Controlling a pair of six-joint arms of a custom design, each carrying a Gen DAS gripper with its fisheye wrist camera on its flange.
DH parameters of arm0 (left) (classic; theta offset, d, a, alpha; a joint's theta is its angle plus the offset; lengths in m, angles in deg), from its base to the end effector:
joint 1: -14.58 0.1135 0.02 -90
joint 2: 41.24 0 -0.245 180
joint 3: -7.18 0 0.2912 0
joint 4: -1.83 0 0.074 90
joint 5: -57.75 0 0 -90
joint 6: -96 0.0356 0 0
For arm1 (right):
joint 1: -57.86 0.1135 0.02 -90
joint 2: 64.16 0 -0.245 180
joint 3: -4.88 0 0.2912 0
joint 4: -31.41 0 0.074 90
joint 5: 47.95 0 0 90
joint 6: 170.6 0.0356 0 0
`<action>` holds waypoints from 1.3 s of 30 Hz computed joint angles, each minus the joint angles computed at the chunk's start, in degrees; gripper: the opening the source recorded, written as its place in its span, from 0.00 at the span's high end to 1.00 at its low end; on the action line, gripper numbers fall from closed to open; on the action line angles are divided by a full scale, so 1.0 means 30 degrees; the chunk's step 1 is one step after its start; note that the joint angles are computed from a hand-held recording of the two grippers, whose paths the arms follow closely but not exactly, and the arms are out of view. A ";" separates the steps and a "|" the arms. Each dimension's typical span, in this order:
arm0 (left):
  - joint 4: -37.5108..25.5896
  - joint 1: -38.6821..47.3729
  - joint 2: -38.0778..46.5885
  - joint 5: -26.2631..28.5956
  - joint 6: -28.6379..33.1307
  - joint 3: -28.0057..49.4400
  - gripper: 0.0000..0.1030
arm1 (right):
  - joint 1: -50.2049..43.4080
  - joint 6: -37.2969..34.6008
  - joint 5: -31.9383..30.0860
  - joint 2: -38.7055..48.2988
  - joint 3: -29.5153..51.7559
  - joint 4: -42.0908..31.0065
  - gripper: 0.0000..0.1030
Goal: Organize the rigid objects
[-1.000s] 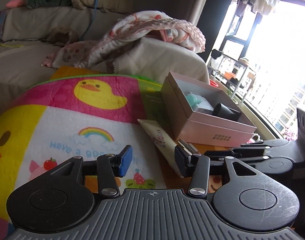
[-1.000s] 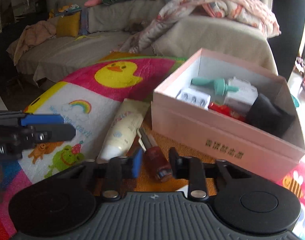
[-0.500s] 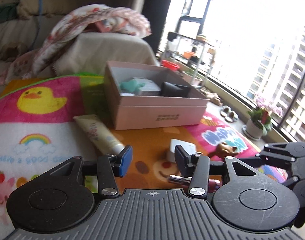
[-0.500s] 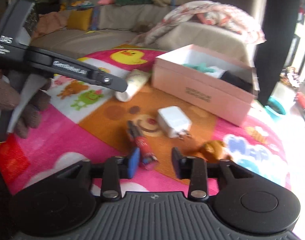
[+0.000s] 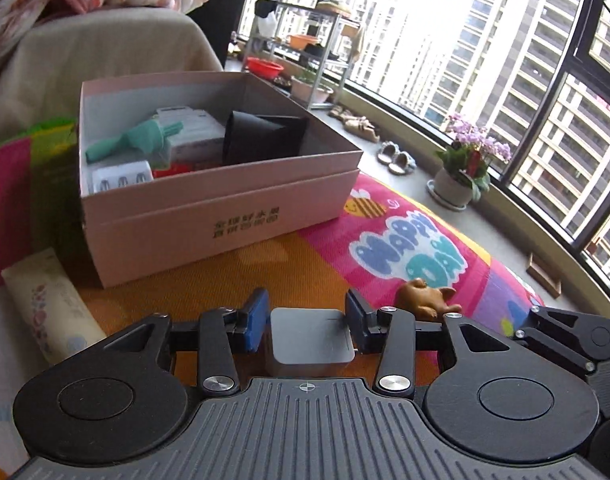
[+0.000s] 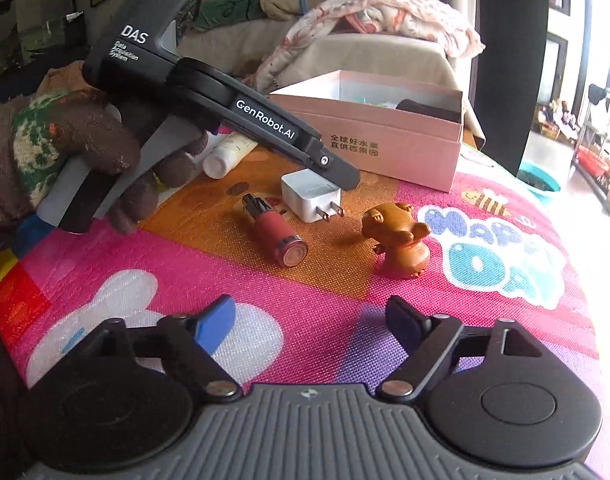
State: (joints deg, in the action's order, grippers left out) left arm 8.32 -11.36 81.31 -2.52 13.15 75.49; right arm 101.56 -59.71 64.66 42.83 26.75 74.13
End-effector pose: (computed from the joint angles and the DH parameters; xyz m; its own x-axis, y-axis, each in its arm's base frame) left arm 0.3453 -0.1876 0.0061 -0.5759 0.4003 -0.7128 0.7573 0.5898 -0.2805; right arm 0.1506 0.1250 -0.0144 -0.6097 -0.1273 -0.7824 -0.2303 0.9729 0.0211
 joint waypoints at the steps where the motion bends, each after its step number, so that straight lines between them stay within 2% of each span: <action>1: -0.0116 0.0171 -0.0251 0.0376 0.0084 -0.0389 0.56 | -0.0139 0.0004 -0.0182 -0.0053 -0.0024 -0.0004 0.17; 4: -0.0228 0.0615 -0.1421 0.1028 0.0537 -0.2097 0.56 | -0.0391 0.0053 -0.0565 -0.0112 -0.0080 0.0061 0.16; 8: 0.0924 0.1202 -0.3040 0.1060 0.0550 -0.4851 0.56 | -0.0415 0.0033 -0.0833 -0.0351 0.0067 -0.0503 0.12; 9: 0.1189 0.1349 -0.3450 0.1092 0.0557 -0.5498 0.56 | -0.0564 -0.0051 -0.1136 -0.0629 0.0129 -0.0963 0.09; 10: 0.1334 0.1500 -0.3733 0.1223 0.0621 -0.5965 0.56 | -0.0919 -0.0223 -0.1903 -0.1028 0.0312 -0.1748 0.01; 12: 0.1399 0.1750 -0.4169 0.1589 0.0626 -0.6655 0.56 | -0.1136 -0.0405 -0.2363 -0.1830 0.0691 -0.3494 0.00; 18: 0.1449 0.2109 -0.4986 0.2997 0.0341 -0.7911 0.56 | -0.0910 0.0803 -0.1518 -0.2320 0.1291 -0.5203 0.00; 21: 0.2203 0.2359 -0.5524 0.3295 0.0403 -0.8518 0.55 | -0.0733 0.2540 0.0127 -0.2447 0.1631 -0.6294 0.04; 23: 0.2923 0.2613 -0.5644 0.2856 0.0030 -0.8606 0.55 | -0.0580 0.2416 0.0156 -0.2576 0.1464 -0.6192 0.05; 25: 0.3900 0.3122 -0.5780 0.2229 -0.0912 -0.8765 0.56 | -0.0368 0.1531 -0.1355 -0.2768 0.0923 -0.5039 0.05; 28: 0.5013 0.4137 -0.5906 0.2040 -0.2071 -0.9017 0.55 | 0.0613 0.0740 -0.2447 -0.2595 0.1330 -0.4839 0.05; 31: 0.5748 0.4794 -0.6183 0.1552 -0.2650 -0.9370 0.55 | 0.1445 0.0502 -0.1647 -0.1354 0.3619 -0.6486 0.05; 34: 0.6614 0.4819 -0.6599 -0.0193 -0.2558 -0.9905 0.55 | 0.1381 0.1011 -0.0999 -0.0034 0.6336 -0.8543 0.03; 36: 0.7099 0.4958 -0.6712 -0.0787 -0.2442 -1.0218 0.55 | 0.1205 0.0940 -0.0927 0.0822 0.7496 -0.8702 0.03; 39: 0.7433 0.5516 -0.6600 -0.0417 -0.2420 -1.0448 0.55 | 0.1051 0.0940 -0.0678 0.1717 0.8503 -0.8628 0.05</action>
State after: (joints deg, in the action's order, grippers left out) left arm 30.62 5.19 61.51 -3.77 5.89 44.15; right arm 104.72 -56.89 62.62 47.98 52.25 48.24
